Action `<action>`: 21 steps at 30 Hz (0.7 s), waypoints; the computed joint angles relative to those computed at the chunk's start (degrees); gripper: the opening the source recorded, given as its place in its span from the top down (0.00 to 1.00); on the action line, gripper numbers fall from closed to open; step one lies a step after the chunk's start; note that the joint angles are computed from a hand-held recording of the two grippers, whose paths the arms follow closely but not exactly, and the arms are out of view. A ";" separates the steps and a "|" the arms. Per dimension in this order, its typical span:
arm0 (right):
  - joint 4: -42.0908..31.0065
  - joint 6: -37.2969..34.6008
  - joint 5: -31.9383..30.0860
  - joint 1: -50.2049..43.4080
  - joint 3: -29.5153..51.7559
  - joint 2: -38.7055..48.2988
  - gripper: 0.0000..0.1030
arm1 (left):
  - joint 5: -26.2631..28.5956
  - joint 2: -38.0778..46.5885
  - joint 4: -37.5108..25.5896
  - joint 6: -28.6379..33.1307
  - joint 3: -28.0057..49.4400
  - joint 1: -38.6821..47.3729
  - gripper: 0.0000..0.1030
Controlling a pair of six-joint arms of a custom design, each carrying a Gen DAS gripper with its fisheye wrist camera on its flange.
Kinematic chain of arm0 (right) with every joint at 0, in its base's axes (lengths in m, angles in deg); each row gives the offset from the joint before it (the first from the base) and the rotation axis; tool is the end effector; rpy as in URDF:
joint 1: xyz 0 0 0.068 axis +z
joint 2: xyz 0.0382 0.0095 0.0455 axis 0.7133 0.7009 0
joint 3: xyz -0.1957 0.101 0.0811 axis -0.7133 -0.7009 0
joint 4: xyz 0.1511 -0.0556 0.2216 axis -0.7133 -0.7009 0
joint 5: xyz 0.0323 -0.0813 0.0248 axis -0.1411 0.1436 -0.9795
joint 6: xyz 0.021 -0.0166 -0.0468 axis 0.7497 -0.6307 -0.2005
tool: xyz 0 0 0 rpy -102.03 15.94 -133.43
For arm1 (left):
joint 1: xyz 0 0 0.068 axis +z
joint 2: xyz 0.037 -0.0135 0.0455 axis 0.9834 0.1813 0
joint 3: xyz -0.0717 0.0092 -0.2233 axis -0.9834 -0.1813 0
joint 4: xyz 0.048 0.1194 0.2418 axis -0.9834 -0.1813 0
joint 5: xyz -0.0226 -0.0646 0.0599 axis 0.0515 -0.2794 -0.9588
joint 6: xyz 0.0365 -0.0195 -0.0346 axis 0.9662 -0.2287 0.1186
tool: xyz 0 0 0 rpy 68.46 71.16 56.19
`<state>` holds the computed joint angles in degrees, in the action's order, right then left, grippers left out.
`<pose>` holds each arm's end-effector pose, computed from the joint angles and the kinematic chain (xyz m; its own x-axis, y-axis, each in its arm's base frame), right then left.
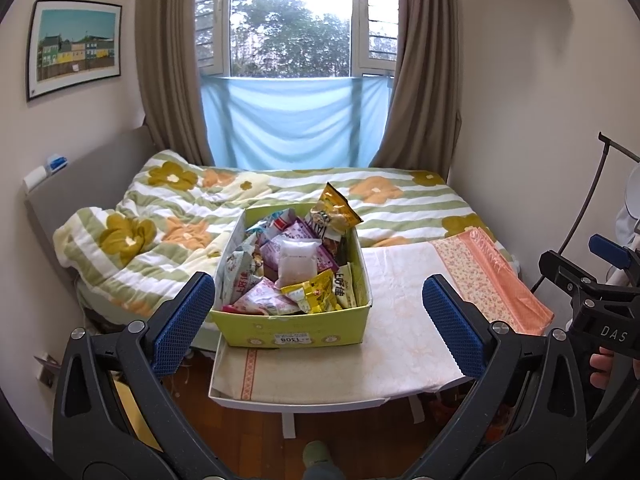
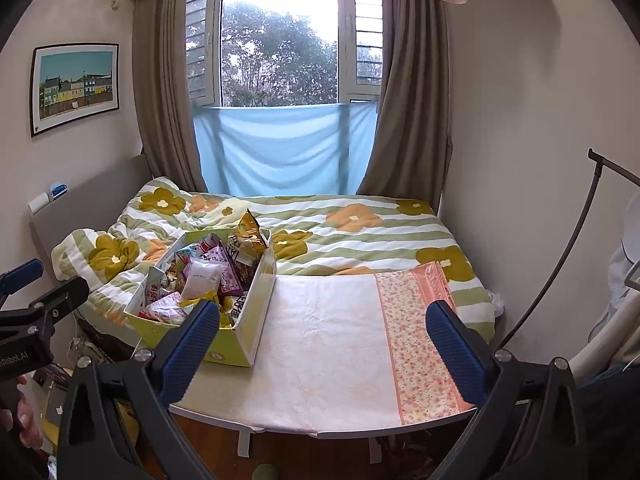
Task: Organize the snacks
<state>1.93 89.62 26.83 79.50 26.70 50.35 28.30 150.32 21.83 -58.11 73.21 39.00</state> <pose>0.2234 0.1350 0.4121 -0.5086 -0.0562 -0.8592 -0.1408 0.9899 0.0187 0.1810 -0.1267 0.4142 -0.4993 -0.0238 -0.8661 -0.0577 0.9983 0.0058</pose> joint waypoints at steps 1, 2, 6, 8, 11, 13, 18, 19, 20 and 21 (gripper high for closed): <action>-0.03 0.04 0.04 0.00 0.03 0.02 0.00 | 0.19 0.18 0.05 0.05 0.06 0.18 0.00; -0.06 0.11 0.01 -0.03 0.06 0.04 0.00 | 0.45 0.38 0.14 0.10 0.12 0.44 0.00; -0.21 0.03 -0.05 -0.31 0.43 0.30 0.00 | 1.35 0.76 0.67 0.39 0.17 1.12 0.00; -0.21 0.16 -0.03 -0.36 0.43 0.29 0.00 | 1.36 0.84 0.81 0.54 0.20 1.19 0.00; -0.28 0.32 -0.01 -0.46 0.84 0.69 0.00 | 1.46 0.86 1.22 0.55 0.12 1.34 0.00; -0.30 0.32 0.14 -0.44 0.85 0.67 0.00 | 1.61 0.78 1.42 0.47 -0.08 1.46 0.00; -0.41 0.52 0.33 -0.40 0.90 0.72 0.00 | 1.56 1.06 1.33 0.17 -0.22 1.57 0.00; -0.53 0.57 0.28 -0.52 1.02 0.85 0.00 | 1.57 1.16 1.25 0.04 -0.19 1.63 0.00; -0.54 0.54 0.10 -0.76 1.09 0.94 0.00 | 1.45 1.22 1.11 -0.16 -0.16 1.61 0.00; -0.44 0.50 -0.09 -1.02 1.06 1.02 0.00 | 1.31 1.34 1.02 -0.31 -0.09 1.59 0.00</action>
